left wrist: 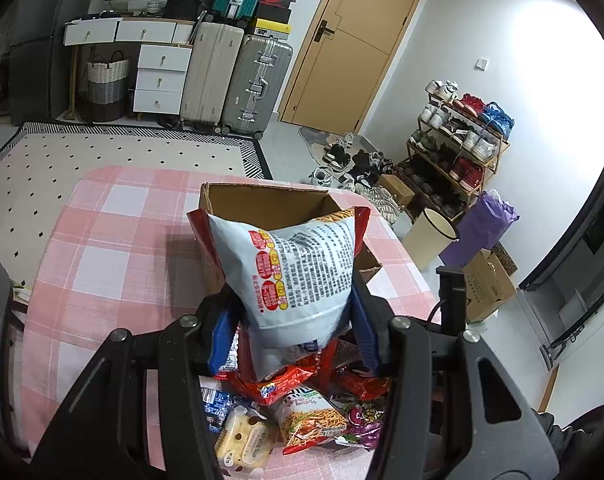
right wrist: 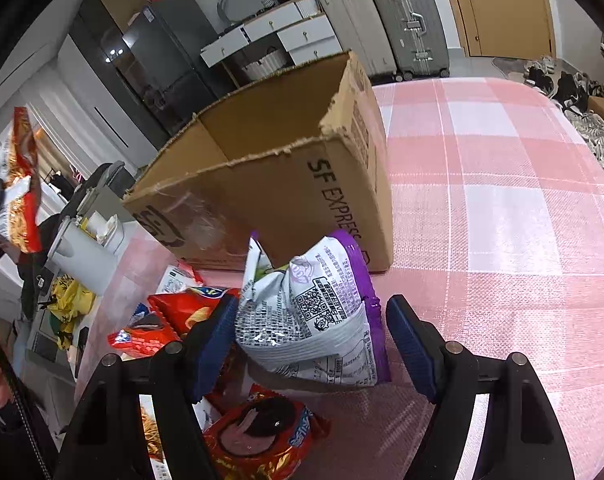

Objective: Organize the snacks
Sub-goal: 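Carry both bags over the cardboard box with both grippers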

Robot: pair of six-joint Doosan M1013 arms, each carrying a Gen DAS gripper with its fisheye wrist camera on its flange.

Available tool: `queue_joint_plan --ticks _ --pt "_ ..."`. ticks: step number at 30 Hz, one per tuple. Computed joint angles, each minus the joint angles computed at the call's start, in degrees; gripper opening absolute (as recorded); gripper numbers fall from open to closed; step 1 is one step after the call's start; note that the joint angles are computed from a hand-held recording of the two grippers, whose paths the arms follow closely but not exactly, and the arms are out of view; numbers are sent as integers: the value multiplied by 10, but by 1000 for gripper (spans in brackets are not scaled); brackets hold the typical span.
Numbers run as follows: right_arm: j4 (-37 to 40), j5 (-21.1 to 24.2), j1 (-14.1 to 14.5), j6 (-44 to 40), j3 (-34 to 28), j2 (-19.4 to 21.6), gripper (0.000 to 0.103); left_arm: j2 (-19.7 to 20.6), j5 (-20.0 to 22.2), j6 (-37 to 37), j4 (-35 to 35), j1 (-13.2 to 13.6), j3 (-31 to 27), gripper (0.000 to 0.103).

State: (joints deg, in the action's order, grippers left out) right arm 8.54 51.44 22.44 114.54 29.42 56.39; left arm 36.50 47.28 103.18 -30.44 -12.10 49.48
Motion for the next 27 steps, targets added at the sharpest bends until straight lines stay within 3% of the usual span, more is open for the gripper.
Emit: queue_joint_plan --ticks 3,7,8,14,17,24,27 --pt "15 -7 -3 -2 5 0 75 -2 -2 -1 2 0 3 48" --pt "54 -11 -7 -30 16 -3 49 -4 0 -8 6 0 5 48" --pt "71 -1 -8 -38 12 0 48 -5 1 -9 5 0 5 48" --pt "74 -95 -9 -34 107 -52 46 -3 8 -9 6 0 -2 48" --pt "61 -115 -7 -28 128 -68 46 -3 9 -12 9 -1 -3 48" --pt "53 -144 -5 -45 149 -96 46 -5 9 -9 10 -2 -1 48" --pt "29 -143 0 -40 130 -97 46 -3 12 -10 12 -2 -5 48"
